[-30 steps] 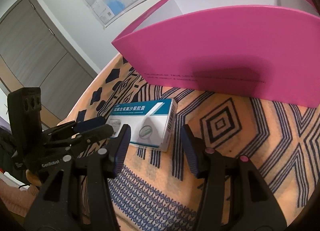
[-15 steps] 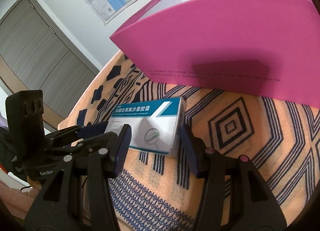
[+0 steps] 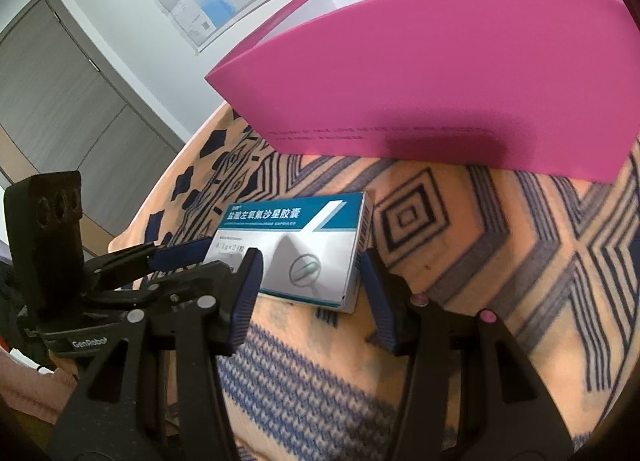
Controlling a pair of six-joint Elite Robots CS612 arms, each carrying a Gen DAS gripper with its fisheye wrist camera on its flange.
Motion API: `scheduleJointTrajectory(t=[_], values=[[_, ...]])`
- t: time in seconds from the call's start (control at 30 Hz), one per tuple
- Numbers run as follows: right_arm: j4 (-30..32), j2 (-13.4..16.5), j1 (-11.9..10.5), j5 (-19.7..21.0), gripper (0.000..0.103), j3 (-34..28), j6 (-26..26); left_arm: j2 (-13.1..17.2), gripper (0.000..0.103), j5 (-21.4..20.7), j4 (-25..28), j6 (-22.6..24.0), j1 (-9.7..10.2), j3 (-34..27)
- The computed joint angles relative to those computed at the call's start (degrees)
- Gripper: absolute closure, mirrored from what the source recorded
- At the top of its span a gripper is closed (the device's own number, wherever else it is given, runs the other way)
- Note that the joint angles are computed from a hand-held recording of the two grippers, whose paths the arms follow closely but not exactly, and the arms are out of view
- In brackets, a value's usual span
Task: Organize rigid objects
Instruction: 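Close both grippers on the ends of the medicine box, then lift the medicine box off the cloth with both grippers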
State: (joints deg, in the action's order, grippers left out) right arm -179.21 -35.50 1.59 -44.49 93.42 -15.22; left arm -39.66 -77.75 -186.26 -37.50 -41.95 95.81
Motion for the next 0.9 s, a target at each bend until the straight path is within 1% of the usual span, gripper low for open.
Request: scheduleJointTrajectory(t=[0.23,0.43,0.53,0.7,0.8,0.9], values=[[-1.7,-0.7,-1.2,0.0,0.049,2.3,0.5,0.3,0.055,-1.4,0.2,2.2,-0.42,-0.9],[-3.0,-1.2,-1.4,-1.3,0.049,3.7,-0.3,0.5,0.055,-2.5,0.0,3.2,-0.54,-1.1],[-2.9,-1.1,-1.7,-1.0,0.049,3.7,0.0,0.5,0.055,-2.7,-0.3,3.0,-0.46,-1.1],[-4.6,-0.8,-1.8,-0.9,0.049,3.5,2.3,0.4,0.055,-2.4,-0.2,1.9,-0.25,-0.9],[-5.0,-0.5,-1.9,-0.9,0.049,3.2,3.3,0.6,0.055,-3.3,-0.2,1.1,0.02,-1.1],[-4.9,-0.4,-1.8,-0.8,0.049,2.9,3.3,0.8,0.057,-4.4,-0.1,0.8,0.25,-1.4]])
